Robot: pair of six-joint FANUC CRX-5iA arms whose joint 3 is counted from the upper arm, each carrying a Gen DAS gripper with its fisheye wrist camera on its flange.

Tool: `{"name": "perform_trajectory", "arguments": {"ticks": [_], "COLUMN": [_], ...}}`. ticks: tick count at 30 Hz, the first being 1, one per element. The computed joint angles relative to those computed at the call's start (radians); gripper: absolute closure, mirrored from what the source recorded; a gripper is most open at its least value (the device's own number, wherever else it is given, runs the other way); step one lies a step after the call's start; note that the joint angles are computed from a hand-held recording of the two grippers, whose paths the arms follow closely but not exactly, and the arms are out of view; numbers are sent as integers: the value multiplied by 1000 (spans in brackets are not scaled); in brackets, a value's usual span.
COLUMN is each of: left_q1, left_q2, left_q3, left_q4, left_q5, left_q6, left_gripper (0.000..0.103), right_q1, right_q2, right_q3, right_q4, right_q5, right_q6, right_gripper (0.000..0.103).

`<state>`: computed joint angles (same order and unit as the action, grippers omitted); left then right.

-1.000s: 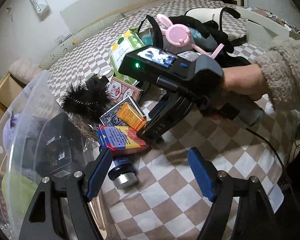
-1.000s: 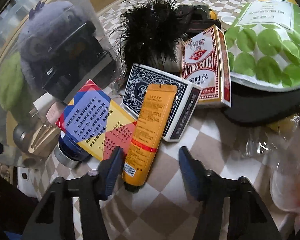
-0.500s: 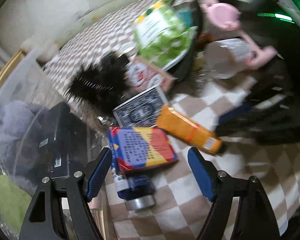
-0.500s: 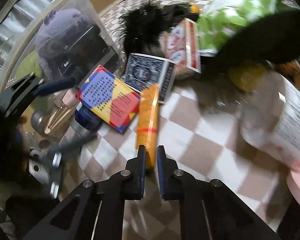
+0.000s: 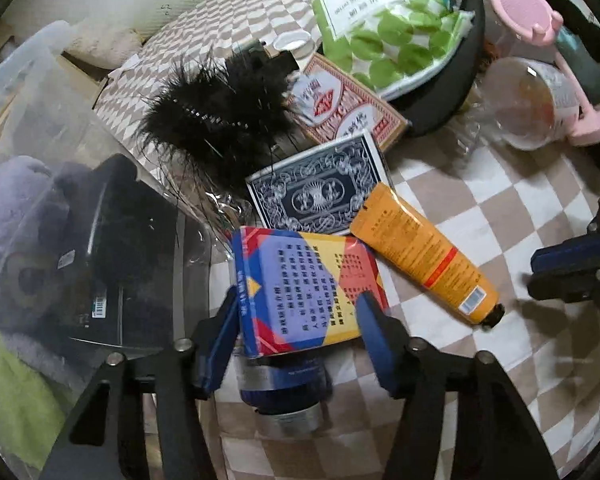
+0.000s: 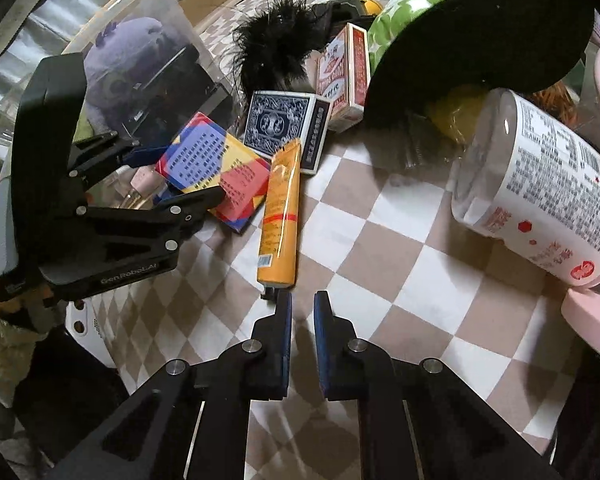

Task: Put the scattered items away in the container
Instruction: 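Grasp the blue-and-yellow box with the left tool while the right tool grasps the orange tube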

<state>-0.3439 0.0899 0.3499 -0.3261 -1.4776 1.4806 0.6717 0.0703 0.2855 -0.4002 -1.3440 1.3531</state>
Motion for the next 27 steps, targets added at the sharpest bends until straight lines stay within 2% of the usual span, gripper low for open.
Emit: {"name": "perform_trajectory", "arguments": {"ticks": [2, 4, 11, 17, 18, 21, 22, 27], "left_q1": [13, 29, 46, 64, 75, 97, 100, 111], "left_q2": [-15, -31, -49, -45, -42, -36, -37, -30], "left_q3": [-9, -24, -60, -66, -65, -68, -69, -67], "left_q4": [29, 69, 163, 204, 225, 275, 280, 308], "left_q5": [22, 46, 51, 32, 27, 25, 25, 20], "left_q6": [-2, -17, -73, -54, -48, -33, -31, -19], "left_gripper": [62, 66, 72, 74, 75, 79, 79, 80], "right_q1": [-6, -8, 31, 55, 61, 75, 82, 117], "right_q2": [3, 6, 38, 44, 48, 56, 59, 69], "right_q3": [6, 12, 22, 4, 5, 0, -3, -13], "right_q4": [-8, -10, 28, 72, 75, 95, 108, 169], "right_q5": [10, 20, 64, 69, 71, 80, 84, 102], "right_q6": [-9, -20, -26, 39, 40, 38, 38, 44], "right_gripper": [91, 91, 91, 91, 87, 66, 62, 62]}}
